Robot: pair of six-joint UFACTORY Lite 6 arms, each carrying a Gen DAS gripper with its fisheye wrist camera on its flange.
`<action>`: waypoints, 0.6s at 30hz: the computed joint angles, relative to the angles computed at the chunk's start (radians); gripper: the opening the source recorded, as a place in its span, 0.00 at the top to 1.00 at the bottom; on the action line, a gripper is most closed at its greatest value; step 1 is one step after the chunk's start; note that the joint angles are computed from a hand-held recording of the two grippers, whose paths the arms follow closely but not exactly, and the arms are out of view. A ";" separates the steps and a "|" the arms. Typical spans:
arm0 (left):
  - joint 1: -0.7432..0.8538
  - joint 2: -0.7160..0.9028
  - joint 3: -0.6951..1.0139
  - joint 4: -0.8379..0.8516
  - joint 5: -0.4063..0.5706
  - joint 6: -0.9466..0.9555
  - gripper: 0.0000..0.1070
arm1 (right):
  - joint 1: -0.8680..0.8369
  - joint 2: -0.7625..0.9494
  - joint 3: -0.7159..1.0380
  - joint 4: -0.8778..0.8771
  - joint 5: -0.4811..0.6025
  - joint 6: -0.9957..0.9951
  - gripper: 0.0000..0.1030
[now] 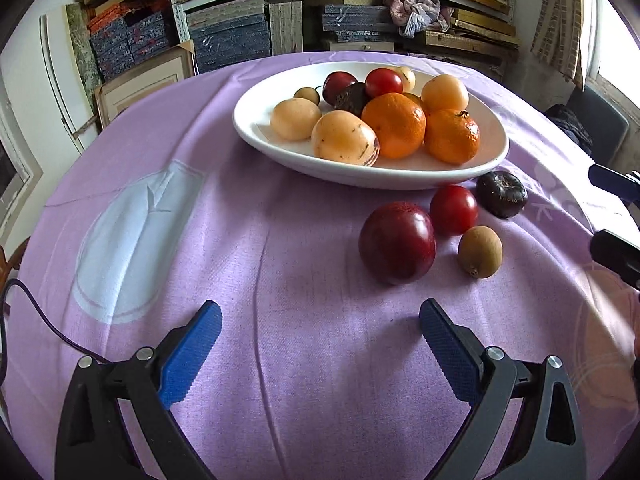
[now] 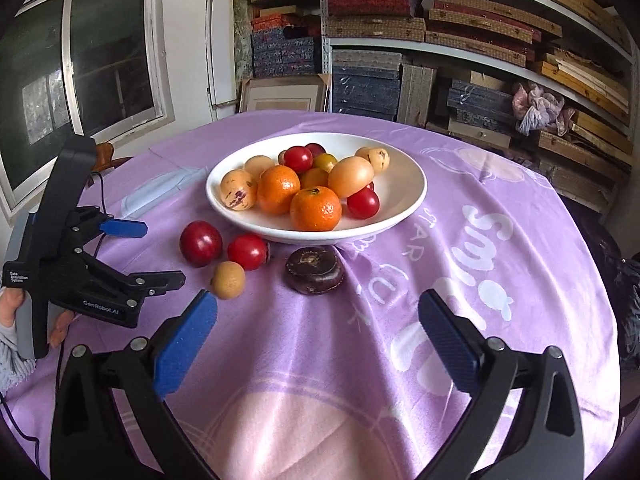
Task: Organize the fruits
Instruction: 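Move both open tools back to the remaining loose fruits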
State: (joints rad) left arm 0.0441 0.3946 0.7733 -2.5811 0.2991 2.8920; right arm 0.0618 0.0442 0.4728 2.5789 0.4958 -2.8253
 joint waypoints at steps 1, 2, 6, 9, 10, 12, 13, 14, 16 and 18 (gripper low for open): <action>0.011 0.006 0.008 0.080 -0.001 -0.081 0.07 | 0.021 0.022 0.036 0.011 -0.040 -0.009 0.04; 0.023 0.012 0.014 0.135 0.001 -0.136 0.07 | 0.038 0.031 0.051 0.018 -0.056 -0.017 0.04; 0.022 0.005 0.008 0.125 -0.002 -0.129 0.07 | 0.134 0.050 0.091 0.128 -0.099 -0.136 0.04; 0.021 0.005 0.008 0.125 -0.002 -0.128 0.07 | 0.169 0.114 0.129 0.269 -0.089 -0.275 0.04; 0.021 0.005 0.008 0.125 -0.002 -0.128 0.07 | 0.167 0.142 0.148 0.285 -0.092 -0.292 0.04; 0.020 0.004 0.005 0.114 -0.002 -0.119 0.07 | 0.155 0.180 0.173 0.275 -0.086 -0.287 0.06; 0.020 0.004 0.007 0.114 -0.004 -0.120 0.07 | 0.146 0.193 0.182 0.255 -0.078 -0.273 0.06; 0.021 0.003 0.008 0.119 -0.004 -0.125 0.07 | 0.138 0.199 0.187 0.233 -0.073 -0.257 0.06; 0.020 0.001 0.006 0.119 -0.005 -0.126 0.07 | 0.118 0.215 0.203 0.172 -0.058 -0.204 0.06; 0.020 0.002 0.007 0.117 -0.005 -0.124 0.07 | 0.113 0.241 0.233 0.137 -0.069 -0.174 0.06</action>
State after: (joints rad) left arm 0.0645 0.3970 0.7807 -2.4636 0.2938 2.7676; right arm 0.1752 0.2850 0.7055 2.7162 0.4264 -2.9996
